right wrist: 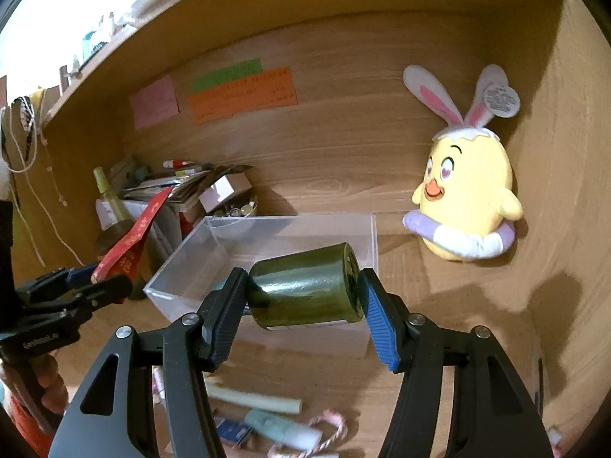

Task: Organize objects
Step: 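Carry the red tea bag with the left tool while the right tool carries the bottle to the bin, then open the left tool releasing the tea bag while the right tool releases the bottle in the bin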

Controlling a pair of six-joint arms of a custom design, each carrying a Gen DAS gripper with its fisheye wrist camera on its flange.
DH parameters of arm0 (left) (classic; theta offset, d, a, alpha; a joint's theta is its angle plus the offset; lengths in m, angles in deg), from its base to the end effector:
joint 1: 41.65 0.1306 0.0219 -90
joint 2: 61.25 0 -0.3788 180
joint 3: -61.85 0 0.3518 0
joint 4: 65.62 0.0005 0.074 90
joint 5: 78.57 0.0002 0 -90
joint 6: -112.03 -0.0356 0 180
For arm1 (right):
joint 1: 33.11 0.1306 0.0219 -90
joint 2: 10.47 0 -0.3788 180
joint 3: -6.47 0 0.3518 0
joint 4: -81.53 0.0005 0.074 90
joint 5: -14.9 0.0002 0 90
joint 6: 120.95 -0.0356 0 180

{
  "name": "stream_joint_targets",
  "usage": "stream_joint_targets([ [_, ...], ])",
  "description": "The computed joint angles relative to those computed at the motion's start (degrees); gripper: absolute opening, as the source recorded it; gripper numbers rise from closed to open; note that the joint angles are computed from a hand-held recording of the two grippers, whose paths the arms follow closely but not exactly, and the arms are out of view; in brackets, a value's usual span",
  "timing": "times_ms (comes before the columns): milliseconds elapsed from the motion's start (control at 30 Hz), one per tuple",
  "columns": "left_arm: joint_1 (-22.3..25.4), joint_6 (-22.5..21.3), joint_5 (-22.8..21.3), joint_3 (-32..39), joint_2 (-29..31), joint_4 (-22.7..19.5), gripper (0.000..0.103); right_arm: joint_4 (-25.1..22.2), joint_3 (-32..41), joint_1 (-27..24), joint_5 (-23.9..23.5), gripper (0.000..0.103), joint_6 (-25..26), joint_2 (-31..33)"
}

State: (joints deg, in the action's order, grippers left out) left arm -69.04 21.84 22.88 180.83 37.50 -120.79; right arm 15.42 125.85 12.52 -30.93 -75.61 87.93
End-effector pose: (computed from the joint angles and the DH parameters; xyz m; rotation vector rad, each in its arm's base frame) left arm 0.4394 -0.2362 0.5641 0.6376 2.1143 -0.4852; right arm 0.3508 0.3224 0.5606 0.3301 2.0780 0.0135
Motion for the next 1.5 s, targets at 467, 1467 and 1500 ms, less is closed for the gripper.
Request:
stream_joint_targets([
  [467,0.67,-1.46,1.15,17.13,13.82,-12.13,0.057,-3.19,5.49,-6.59,-6.35,0.056,4.31,6.16],
  [1467,-0.82,-4.71,0.85,37.34,27.69,-28.42,0.058,-11.16,15.14,-9.76,-15.71,0.056,7.18,16.4],
  [1500,-0.76,-4.66,1.27,38.13,28.12,-29.16,0.058,-11.5,15.5,-9.74,-15.64,0.056,7.26,16.58],
])
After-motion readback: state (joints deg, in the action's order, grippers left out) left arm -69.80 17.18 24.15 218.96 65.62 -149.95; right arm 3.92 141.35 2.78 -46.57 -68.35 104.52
